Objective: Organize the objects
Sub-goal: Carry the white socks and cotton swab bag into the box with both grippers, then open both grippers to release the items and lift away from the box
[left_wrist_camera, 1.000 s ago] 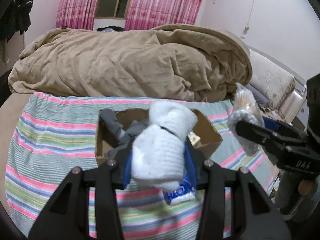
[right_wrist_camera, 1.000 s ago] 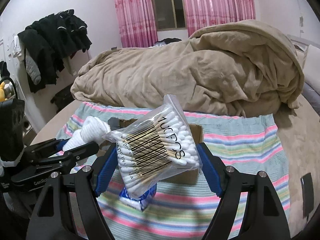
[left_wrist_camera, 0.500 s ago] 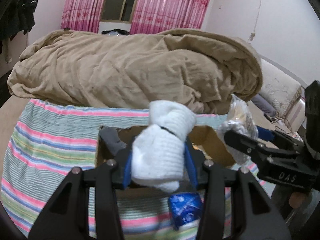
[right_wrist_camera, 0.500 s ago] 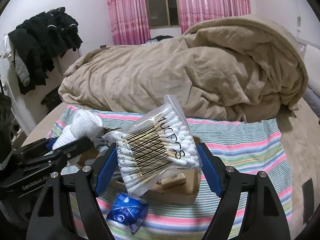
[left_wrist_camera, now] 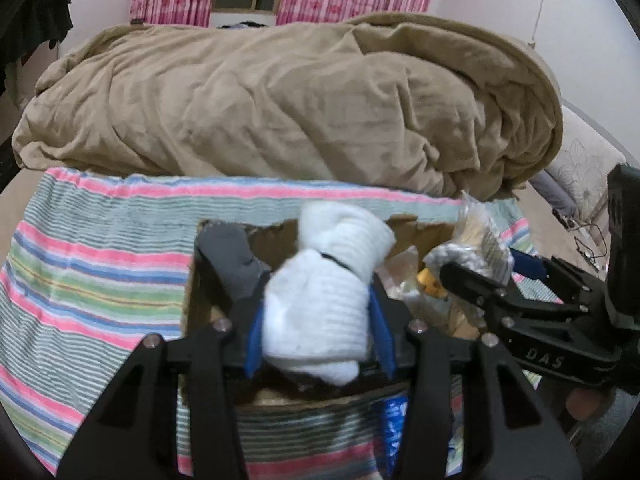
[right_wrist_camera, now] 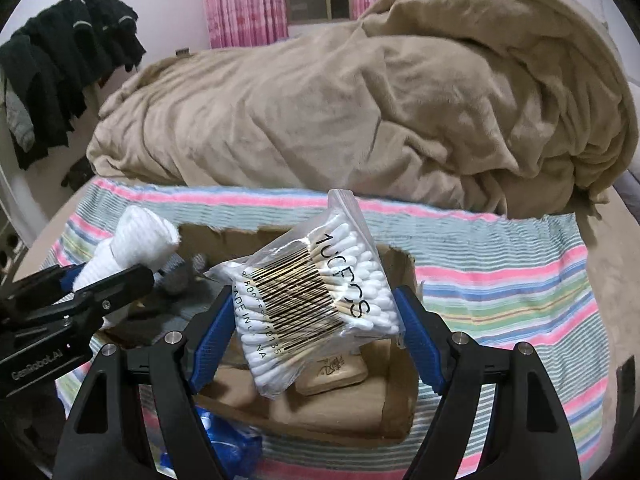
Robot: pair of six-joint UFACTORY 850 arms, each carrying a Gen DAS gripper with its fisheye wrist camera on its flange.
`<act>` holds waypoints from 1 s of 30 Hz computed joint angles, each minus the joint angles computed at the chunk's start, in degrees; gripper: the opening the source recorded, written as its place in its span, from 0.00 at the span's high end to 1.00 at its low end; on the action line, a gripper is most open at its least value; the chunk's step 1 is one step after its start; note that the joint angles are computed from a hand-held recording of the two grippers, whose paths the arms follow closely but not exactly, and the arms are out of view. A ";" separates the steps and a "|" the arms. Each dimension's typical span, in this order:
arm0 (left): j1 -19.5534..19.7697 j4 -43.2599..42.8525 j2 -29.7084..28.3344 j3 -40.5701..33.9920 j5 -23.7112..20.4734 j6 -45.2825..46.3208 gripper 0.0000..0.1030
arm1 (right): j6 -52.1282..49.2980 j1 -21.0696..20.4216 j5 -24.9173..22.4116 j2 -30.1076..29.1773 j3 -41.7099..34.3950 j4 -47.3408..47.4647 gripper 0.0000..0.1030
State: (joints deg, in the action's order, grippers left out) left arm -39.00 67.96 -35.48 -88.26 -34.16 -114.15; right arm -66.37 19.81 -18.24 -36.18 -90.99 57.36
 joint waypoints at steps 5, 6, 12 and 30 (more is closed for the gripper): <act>0.57 -3.49 -1.48 -0.94 1.42 3.09 0.56 | 4.06 0.06 0.07 -1.21 -0.95 -4.19 0.22; 0.59 -4.06 -1.66 -1.05 1.60 3.78 0.56 | 4.32 0.05 -0.05 -1.30 -1.05 -4.52 0.22; 0.26 -5.54 -2.80 -2.32 -0.46 6.82 0.55 | 4.71 0.42 0.70 -0.98 -0.44 -6.41 0.21; -0.82 -3.54 -0.98 -1.17 -1.89 4.78 0.43 | 2.82 -0.72 -2.79 0.13 0.12 -1.17 0.15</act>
State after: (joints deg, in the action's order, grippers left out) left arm -39.82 64.42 -36.46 -89.43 -36.04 -109.37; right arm -63.55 19.09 -21.03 -36.05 -90.87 56.20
